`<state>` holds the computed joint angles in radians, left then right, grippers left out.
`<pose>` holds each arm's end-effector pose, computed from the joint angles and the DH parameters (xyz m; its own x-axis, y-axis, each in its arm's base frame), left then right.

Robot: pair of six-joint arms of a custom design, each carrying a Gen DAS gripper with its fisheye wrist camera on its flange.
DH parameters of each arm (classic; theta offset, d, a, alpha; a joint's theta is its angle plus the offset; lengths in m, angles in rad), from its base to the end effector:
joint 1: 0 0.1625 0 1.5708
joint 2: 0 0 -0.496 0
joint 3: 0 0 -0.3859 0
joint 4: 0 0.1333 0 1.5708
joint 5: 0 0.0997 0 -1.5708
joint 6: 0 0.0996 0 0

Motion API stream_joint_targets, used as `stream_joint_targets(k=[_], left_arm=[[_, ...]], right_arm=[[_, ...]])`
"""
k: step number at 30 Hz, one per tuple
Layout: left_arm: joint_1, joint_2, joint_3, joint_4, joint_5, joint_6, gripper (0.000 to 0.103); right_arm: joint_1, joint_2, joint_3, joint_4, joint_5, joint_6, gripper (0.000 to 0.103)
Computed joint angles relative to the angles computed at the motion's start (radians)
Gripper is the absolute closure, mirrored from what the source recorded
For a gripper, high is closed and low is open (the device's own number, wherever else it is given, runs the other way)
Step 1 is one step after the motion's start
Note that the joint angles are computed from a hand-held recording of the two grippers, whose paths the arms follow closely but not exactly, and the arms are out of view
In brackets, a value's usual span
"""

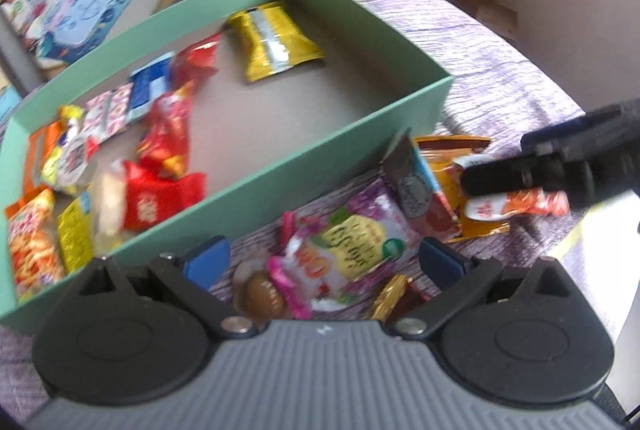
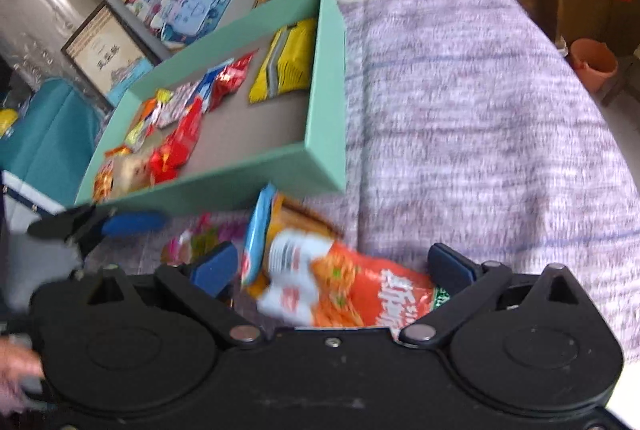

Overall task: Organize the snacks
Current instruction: 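Grasp the pink candy pack with left tool while right tool grasps orange-white pack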

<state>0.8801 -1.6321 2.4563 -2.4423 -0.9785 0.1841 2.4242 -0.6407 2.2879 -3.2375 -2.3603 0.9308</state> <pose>-0.0679 -0.3787 0.2965 -0.5287 0.6406 -0.5569 0.7458 0.6639 0.0556 0.3947 -0.2613 0.0060 -0.8870 0.2158 0.4083 -0.0702 0.8108 -0.5810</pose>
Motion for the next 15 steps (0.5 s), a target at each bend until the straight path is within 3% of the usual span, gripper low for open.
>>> stream_joint_targets(k=[4,8,15], left_arm=[[0.019,0.004,-0.013,0.035,-0.057,0.043,0.028],[0.043,-0.017,-0.024,0.087,-0.088,0.041,0.041],[0.057,-0.043,-0.043,0.136,-0.11,0.039,0.04]], right_arm=[[0.032,-0.001,-0.007,0.076,0.003,0.056,0.014],[0.069,0.006,-0.048,0.203,-0.024,0.087,0.034],[0.095,-0.009,-0.079,0.317,0.017,0.109,0.035]])
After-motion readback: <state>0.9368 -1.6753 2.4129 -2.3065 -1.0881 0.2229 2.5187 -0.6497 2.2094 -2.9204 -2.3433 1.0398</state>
